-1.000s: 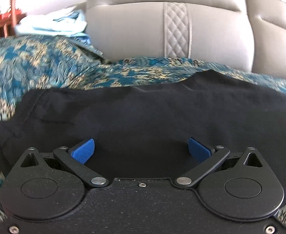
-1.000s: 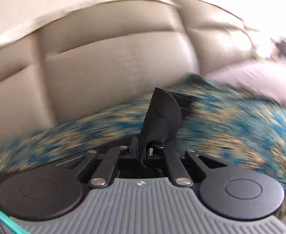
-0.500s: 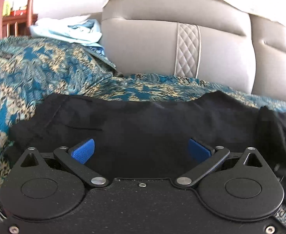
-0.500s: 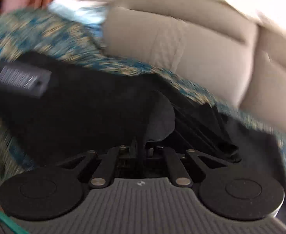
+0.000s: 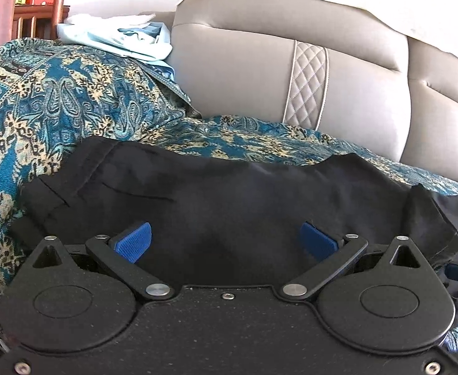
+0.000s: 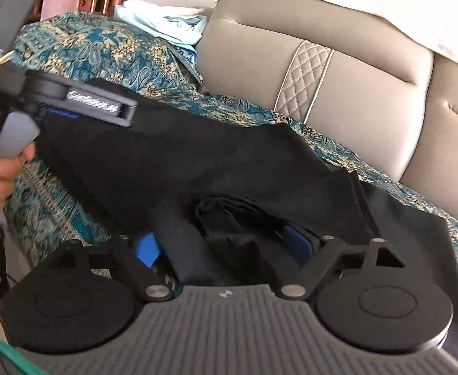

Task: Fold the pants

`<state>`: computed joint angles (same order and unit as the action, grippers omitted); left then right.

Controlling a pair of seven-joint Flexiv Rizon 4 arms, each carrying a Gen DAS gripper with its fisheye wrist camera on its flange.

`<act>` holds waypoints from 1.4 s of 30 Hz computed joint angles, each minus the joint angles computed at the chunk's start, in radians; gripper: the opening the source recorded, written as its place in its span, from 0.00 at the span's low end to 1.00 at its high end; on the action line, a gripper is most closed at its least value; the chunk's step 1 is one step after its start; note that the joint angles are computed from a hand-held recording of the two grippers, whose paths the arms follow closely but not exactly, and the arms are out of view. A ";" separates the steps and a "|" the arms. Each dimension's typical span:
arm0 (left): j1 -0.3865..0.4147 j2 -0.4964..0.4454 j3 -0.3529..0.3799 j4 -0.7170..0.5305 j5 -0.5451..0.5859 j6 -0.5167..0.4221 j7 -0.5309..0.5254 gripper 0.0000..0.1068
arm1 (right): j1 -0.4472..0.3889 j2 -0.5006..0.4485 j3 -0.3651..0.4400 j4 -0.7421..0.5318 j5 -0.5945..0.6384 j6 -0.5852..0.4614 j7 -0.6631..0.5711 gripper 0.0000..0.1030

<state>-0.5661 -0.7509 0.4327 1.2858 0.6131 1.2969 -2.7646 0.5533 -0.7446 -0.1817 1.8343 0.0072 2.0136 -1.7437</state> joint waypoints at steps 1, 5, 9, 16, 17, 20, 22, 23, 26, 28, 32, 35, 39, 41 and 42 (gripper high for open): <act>-0.003 -0.002 0.001 -0.004 0.003 0.000 0.000 0.96 | 0.002 0.005 -0.001 0.010 0.001 0.004 -0.004 0.90; -0.022 -0.010 0.019 -0.015 0.034 0.024 -0.003 0.96 | -0.054 0.046 0.057 0.078 -0.008 0.048 0.000 0.93; -0.043 -0.015 0.038 -0.017 0.067 0.081 -0.001 0.96 | -0.055 0.066 0.036 0.114 0.080 0.108 0.018 0.93; -0.031 -0.027 -0.002 -0.015 0.022 0.221 0.120 0.93 | -0.012 0.039 -0.104 0.057 0.325 0.090 0.080 0.85; -0.027 -0.030 -0.019 -0.023 0.005 0.215 0.153 0.91 | -0.003 0.027 -0.130 0.040 0.351 0.080 0.094 0.82; 0.000 -0.040 -0.094 -0.050 -0.057 0.192 0.264 0.83 | 0.032 -0.008 -0.213 0.017 0.388 0.031 0.117 0.75; 0.033 -0.049 -0.175 -0.073 -0.109 0.174 0.359 0.78 | 0.063 -0.026 -0.270 0.020 0.387 -0.020 0.135 0.72; 0.055 -0.055 -0.225 -0.085 -0.136 0.167 0.417 0.75 | 0.072 -0.034 -0.287 0.020 0.376 -0.043 0.147 0.71; 0.085 -0.083 -0.322 -0.135 -0.198 0.140 0.557 0.71 | 0.069 -0.041 -0.290 0.041 0.335 -0.023 0.173 0.71; 0.091 -0.110 -0.366 -0.177 -0.231 0.125 0.638 0.65 | 0.055 -0.042 -0.280 0.048 0.309 -0.005 0.184 0.75; 0.110 -0.157 -0.471 -0.231 -0.307 0.099 0.799 0.36 | 0.055 -0.042 -0.290 0.073 0.312 0.030 0.187 0.89; 0.109 -0.182 -0.516 -0.250 -0.361 0.074 0.879 0.36 | 0.053 -0.040 -0.290 0.089 0.313 0.053 0.163 0.96; 0.090 -0.225 -0.521 -0.313 -0.434 -0.016 0.953 0.34 | 0.029 -0.037 -0.261 0.096 0.313 0.073 0.136 1.00; 0.095 -0.257 -0.543 -0.354 -0.492 -0.066 0.989 0.32 | 0.010 -0.032 -0.239 0.098 0.309 0.082 0.126 1.00; 0.091 -0.274 -0.542 -0.380 -0.516 -0.089 0.996 0.32 | 0.000 -0.030 -0.228 0.097 0.307 0.085 0.122 1.00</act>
